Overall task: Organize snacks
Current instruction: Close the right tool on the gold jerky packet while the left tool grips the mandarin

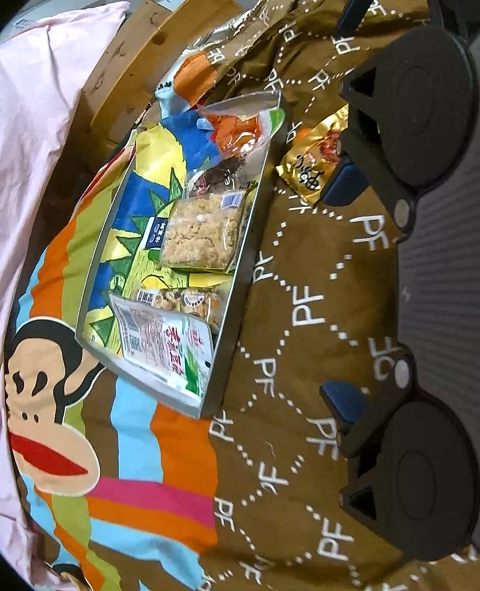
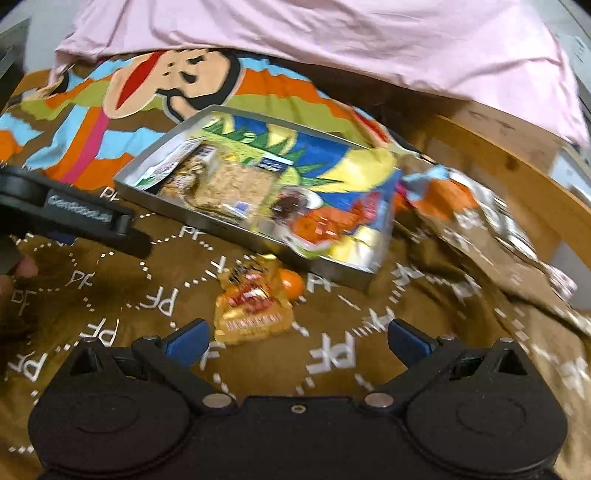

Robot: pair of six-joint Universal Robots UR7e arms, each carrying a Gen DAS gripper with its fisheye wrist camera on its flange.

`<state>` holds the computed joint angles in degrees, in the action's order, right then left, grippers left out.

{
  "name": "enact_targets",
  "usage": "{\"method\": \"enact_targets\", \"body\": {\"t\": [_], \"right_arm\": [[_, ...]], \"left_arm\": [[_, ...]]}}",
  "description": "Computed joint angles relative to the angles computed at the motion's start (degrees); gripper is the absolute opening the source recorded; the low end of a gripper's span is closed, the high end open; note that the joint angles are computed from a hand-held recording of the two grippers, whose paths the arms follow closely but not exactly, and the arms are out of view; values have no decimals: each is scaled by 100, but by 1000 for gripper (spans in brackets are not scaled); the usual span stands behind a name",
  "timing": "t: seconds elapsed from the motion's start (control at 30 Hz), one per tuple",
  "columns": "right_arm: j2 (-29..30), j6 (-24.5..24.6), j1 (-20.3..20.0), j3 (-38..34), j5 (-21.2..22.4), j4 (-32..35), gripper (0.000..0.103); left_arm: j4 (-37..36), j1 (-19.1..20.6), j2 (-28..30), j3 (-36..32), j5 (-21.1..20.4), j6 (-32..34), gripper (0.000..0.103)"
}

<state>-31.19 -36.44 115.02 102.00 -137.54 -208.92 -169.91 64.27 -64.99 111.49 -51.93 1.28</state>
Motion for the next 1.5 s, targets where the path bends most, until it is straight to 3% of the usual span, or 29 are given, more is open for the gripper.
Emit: {"method": "enact_targets", "body": {"t": [0.13, 0.27, 0.37, 0.5, 0.57, 0.83, 1.07, 1.23, 1.4, 1.5], "right_arm": [[463, -624, -99, -543, 48, -60, 95], [738, -727, -232, -890, 120, 301, 83], [857, -820, -299, -997, 264, 300, 80], [825, -486, -324, -1023, 354, 413, 73], [781, -350, -312, -1002, 329, 503, 64], [533, 313, -146, -868, -136, 1197, 58], [35, 610, 88, -350, -1044, 1902, 57], [-319, 588, -4, -8, -1179, 1868, 57], [-587, 281, -230, 366, -1109, 1396, 58], [-775, 737, -318, 476, -1008, 1485, 58]], "left_arm": [[-216, 76, 228, -112, 74, 282, 102], [-165, 163, 327, -228, -41, 205, 102], [-269, 188, 369, -264, -65, 238, 102], [-273, 218, 395, -296, -102, 217, 102], [-218, 231, 396, -309, -133, 197, 102], [-281, 219, 329, -233, -283, 304, 102], [-556, 193, 342, -99, -623, 931, 102], [-621, 219, 438, -59, -1223, 1497, 102], [-734, 228, 713, -122, -1645, 2130, 102], [-908, 196, 942, -221, -1760, 2554, 102]]}}
